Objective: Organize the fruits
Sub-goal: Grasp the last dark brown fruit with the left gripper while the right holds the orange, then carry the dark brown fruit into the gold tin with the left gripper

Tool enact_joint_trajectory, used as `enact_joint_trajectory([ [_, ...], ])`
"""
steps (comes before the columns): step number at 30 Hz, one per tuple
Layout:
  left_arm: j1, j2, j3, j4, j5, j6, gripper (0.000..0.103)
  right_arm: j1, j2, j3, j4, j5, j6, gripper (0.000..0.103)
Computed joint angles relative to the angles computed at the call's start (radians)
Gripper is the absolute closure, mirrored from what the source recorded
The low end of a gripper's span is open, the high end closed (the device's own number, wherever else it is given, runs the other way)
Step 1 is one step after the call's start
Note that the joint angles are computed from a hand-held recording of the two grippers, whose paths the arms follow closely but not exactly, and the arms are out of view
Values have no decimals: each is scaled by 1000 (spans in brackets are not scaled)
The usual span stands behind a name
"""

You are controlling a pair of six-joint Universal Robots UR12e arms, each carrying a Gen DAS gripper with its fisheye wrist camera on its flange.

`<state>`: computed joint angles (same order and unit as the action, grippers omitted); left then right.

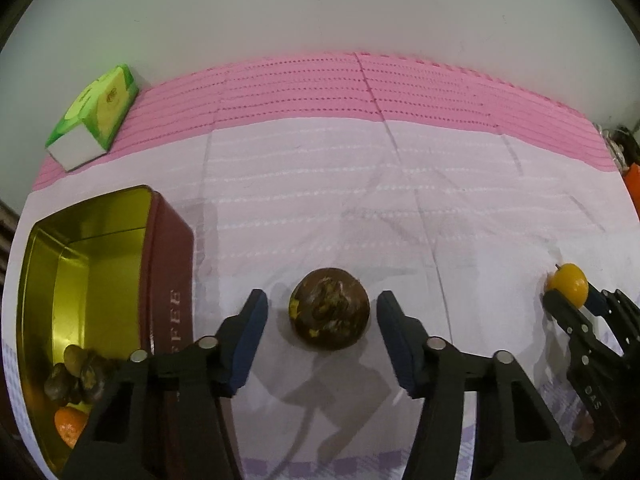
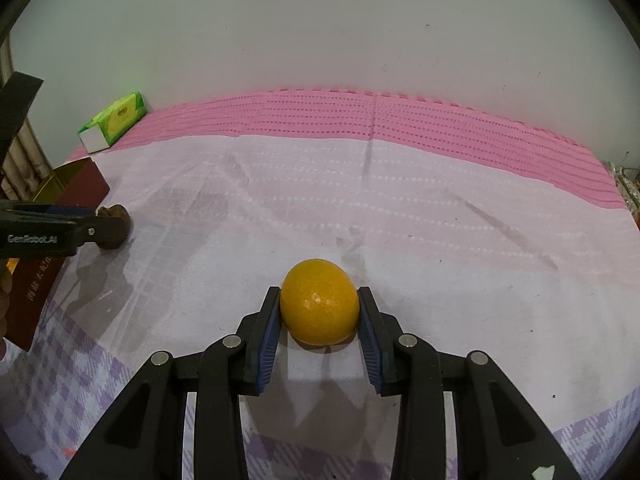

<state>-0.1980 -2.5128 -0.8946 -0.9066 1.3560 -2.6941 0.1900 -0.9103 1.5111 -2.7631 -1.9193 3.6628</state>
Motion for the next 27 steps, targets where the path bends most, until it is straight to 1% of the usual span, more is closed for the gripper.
enact_joint_trajectory([
  [1,-1,-4,7,-8,1,1,54,0,0,-1,1,0,0,69],
  [2,-2,-8,13,-15,3,2,58,0,0,-1,1,-1,0,69],
  [3,-2,-9,15,-18,2,3,60,1,1,-2,2,-1,0,69],
  [7,-4,0,-4,2,7,11,60,0,0,-1,1,-1,0,69],
  [13,1,39,-75,29,5,16,60,3,1,-3,6,-7,-1,69],
  [15,3,51,-93,31,-2,18,60,4,3,-5,10,-10,-2,69],
  [21,15,105,-172,74,-31,34,60,9,9,-18,31,-27,-9,69],
  [27,35,145,-218,109,-53,28,60,13,12,-26,45,-43,-10,69],
])
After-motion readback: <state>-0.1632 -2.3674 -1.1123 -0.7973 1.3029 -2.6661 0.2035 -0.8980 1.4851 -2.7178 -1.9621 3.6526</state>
